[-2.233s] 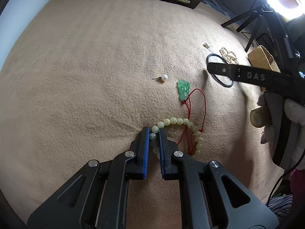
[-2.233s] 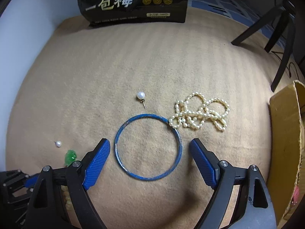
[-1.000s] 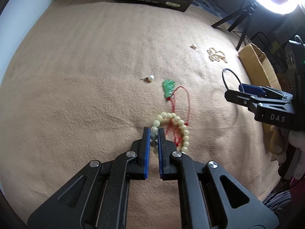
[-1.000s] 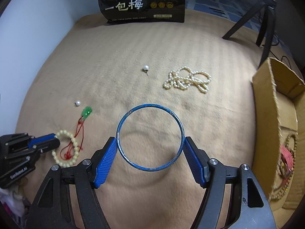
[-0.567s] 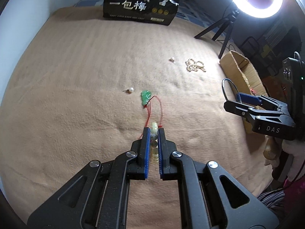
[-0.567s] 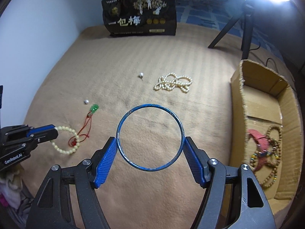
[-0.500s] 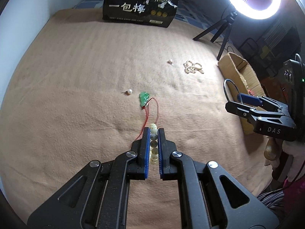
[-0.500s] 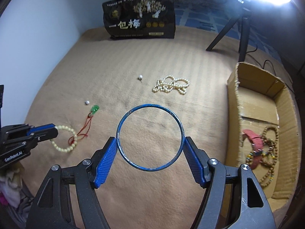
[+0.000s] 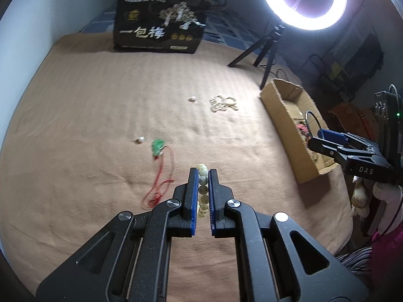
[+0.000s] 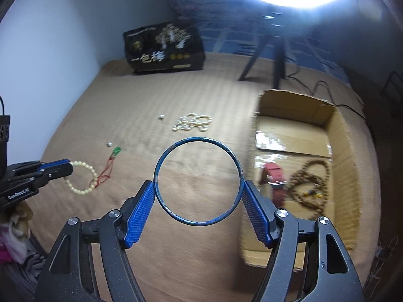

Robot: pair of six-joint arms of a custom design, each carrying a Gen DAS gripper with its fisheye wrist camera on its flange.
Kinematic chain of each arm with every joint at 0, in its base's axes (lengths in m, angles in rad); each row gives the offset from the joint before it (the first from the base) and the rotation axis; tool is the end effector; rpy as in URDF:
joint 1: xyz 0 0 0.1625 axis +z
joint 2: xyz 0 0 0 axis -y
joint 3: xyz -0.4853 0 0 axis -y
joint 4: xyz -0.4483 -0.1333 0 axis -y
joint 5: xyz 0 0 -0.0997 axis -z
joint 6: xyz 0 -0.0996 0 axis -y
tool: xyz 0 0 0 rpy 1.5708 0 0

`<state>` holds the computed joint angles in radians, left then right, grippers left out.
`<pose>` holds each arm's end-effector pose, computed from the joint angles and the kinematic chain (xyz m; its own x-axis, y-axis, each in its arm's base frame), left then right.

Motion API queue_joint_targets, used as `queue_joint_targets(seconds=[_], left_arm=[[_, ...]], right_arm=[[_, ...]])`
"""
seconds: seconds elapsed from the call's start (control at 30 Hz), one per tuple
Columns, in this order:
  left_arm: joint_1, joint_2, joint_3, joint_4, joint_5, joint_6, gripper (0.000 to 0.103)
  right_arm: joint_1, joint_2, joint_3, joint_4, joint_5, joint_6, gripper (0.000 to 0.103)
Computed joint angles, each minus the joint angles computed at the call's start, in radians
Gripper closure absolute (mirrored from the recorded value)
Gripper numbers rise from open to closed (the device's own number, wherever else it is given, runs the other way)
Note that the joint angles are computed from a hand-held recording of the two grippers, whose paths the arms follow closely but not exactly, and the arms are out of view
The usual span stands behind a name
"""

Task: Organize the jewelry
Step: 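Carry the bracelet and bangle into the cardboard box and open both tools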

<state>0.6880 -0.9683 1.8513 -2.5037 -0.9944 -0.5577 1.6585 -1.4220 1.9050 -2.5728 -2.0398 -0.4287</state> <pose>-0.3933 -0.5661 0.1375 -0.8779 0.1993 -0.4354 0.3618 0.8718 -0.3304 0.1405 -0.5896 0.4065 -0.7944 -0.2275 0.5631 -0.4467 0.8471 -0.2880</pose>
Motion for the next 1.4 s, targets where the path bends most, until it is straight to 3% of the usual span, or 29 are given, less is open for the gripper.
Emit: queue_joint_targets(seconds=[0.67, 1.4], left_arm=[[-0.044, 0.208, -0.201, -0.1, -0.12, 0.124, 0.098], [-0.013, 0.494, -0.6, -0.009, -0.127, 0.235, 0.098]], right_arm=[[-0.097, -0.105, -0.022, -0.015, -0.028, 0.024, 0.033], [-0.141, -0.089, -0.047, 0.088, -0.012, 0.044, 0.033]])
